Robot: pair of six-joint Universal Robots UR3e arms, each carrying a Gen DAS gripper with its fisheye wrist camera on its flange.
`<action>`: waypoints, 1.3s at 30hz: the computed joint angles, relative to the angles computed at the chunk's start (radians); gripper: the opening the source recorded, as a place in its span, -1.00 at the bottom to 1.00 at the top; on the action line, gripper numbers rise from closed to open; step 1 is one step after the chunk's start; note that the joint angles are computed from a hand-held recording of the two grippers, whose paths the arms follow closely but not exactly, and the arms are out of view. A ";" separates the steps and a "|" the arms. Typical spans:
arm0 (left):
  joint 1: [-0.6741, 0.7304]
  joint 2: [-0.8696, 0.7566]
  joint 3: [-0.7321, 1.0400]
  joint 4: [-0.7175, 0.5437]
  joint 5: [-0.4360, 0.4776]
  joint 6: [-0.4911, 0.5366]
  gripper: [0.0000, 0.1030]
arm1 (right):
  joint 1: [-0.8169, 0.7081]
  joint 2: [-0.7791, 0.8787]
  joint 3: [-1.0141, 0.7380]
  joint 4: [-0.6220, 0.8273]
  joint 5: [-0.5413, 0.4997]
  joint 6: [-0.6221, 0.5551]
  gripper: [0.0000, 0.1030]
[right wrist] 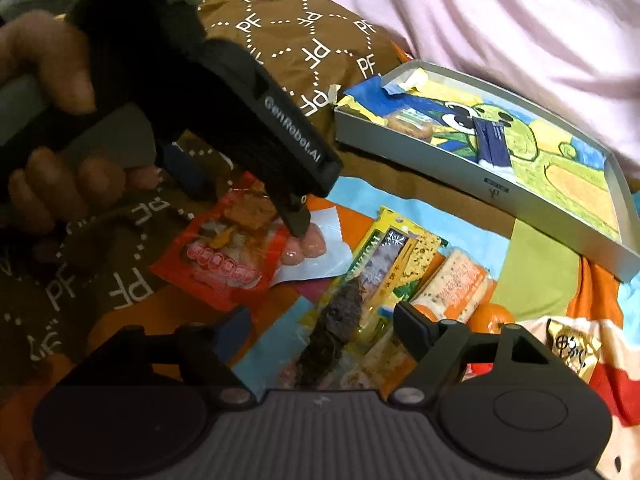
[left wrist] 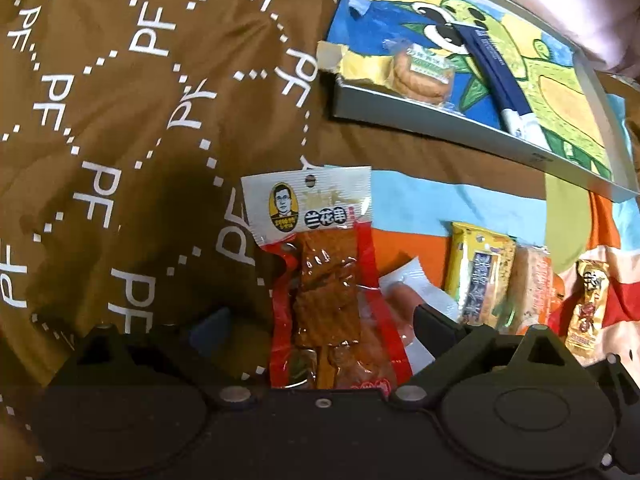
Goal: Organize snacks
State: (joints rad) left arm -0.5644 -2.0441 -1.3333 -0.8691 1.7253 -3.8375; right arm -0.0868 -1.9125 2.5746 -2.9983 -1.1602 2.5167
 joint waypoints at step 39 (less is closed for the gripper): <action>-0.009 0.013 -0.051 0.021 0.023 -0.060 -0.12 | 0.286 0.210 -0.009 -0.281 -0.388 0.031 -0.12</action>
